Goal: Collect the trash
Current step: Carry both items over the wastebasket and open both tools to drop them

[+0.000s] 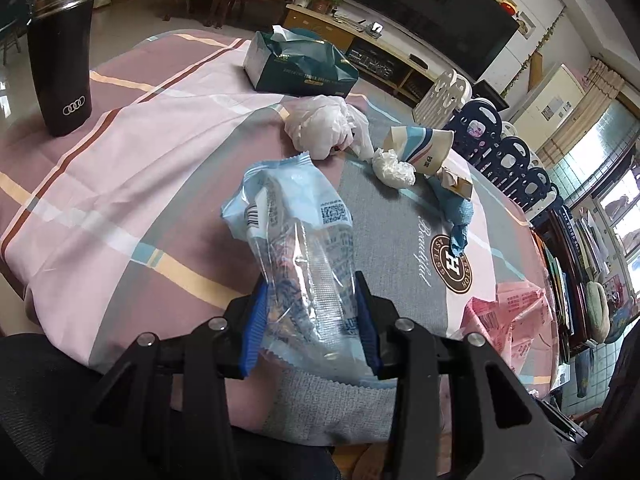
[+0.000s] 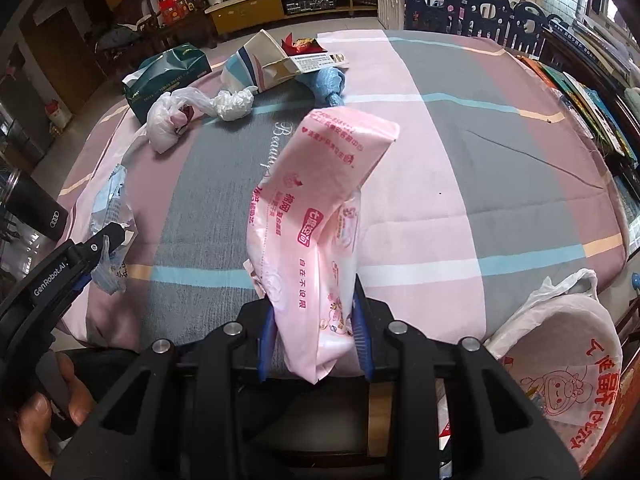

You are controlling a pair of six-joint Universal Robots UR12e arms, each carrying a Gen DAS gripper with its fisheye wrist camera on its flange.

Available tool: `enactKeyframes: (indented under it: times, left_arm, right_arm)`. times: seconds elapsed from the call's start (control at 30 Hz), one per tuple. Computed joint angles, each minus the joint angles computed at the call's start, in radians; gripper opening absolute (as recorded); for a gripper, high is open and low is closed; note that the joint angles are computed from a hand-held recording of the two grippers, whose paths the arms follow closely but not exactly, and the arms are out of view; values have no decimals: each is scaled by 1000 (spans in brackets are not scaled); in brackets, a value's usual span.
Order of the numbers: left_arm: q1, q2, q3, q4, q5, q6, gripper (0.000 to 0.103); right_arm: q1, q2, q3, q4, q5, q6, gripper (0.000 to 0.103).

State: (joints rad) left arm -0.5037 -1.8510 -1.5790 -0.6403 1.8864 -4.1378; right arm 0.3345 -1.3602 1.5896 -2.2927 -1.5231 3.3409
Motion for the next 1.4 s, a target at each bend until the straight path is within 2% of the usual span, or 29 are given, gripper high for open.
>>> enactKeyframes:
  times: [0.23,0.57,0.8,0.9,1.0,1.2,1.4]
  left_arm:
    - [2,-1,4,-18,-4,-12,42]
    - [1,-1,8,-36,5,-22,53]
    - [3,-1,5,-27,-6,-15,53]
    - [4,-1,3,-19,-13,-10,46]
    - [3,0,-1,-3,-14,-8,41]
    - [2,4,-11,31,-12,-6,40]
    - [17,18,-59,165,-63,-31,39]
  right_arm:
    - [-2,0,2,6,7,10,33]
    - [0,2,4,14,12,10,34]
    - [2,2,7,7,11,8,34]
    - [4,2,9,4,12,7,34]
    - [4,1,12,3,14,9,34]
    - [5,-7,20,-26,12,11,34]
    - [5,-10,22,-42,14,8,34]
